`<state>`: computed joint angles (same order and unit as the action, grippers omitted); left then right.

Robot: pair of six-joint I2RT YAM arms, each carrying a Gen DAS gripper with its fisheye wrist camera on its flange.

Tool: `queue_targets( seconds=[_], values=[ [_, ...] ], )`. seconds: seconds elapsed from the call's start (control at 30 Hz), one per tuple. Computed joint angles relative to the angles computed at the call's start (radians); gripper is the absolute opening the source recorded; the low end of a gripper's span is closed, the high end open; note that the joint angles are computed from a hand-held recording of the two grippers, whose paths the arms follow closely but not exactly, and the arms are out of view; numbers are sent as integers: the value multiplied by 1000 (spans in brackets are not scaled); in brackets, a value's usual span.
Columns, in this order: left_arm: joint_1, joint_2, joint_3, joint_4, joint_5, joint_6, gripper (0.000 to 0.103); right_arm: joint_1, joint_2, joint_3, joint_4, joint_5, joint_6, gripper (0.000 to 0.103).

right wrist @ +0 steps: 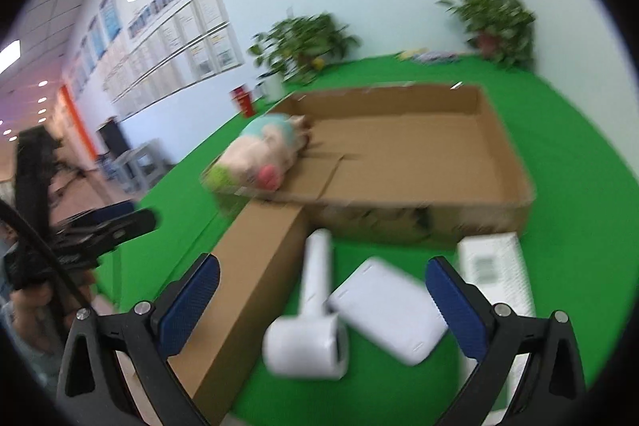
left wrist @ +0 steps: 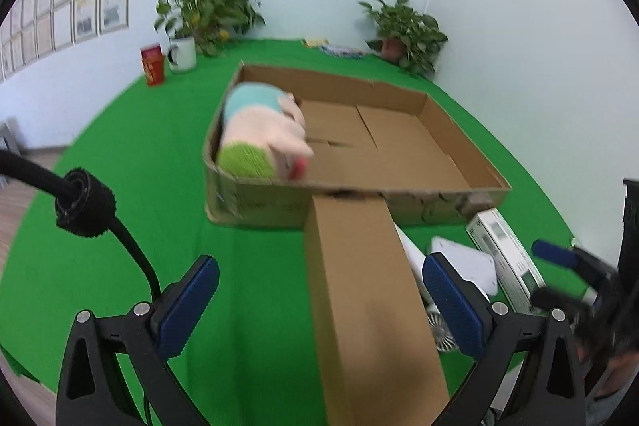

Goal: Organize objects
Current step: 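Grasp the long brown cardboard divider with the left tool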

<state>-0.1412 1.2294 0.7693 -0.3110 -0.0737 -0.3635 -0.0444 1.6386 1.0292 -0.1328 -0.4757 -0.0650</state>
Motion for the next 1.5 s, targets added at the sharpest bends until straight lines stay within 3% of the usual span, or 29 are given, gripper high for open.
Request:
queue_targets(
  seconds=[0.13, 0.33, 0.47, 0.83, 1.27, 1.5],
  values=[
    [1, 101, 8, -12, 91, -40, 102, 48, -35, -88, -18, -80, -79, 102],
    [2, 146, -57, 62, 233, -87, 93, 139, -52, -162, 14, -69, -20, 103],
    [-22, 192, -44, 32, 279, -83, 81, 163, -17, -147, -1, -60, -2, 103],
    [-102, 182, -70, 75, 336, -144, 80, 149, -29, -151, -20, -14, -33, 103],
    [5, 144, -184, 190, 467, -183, 72, 287, 11, -110, -112, 186, 11, 102],
    [14, 183, -178, 223, 481, -170, 73, 350, 16, -141, -63, 348, 25, 99]
  ],
)
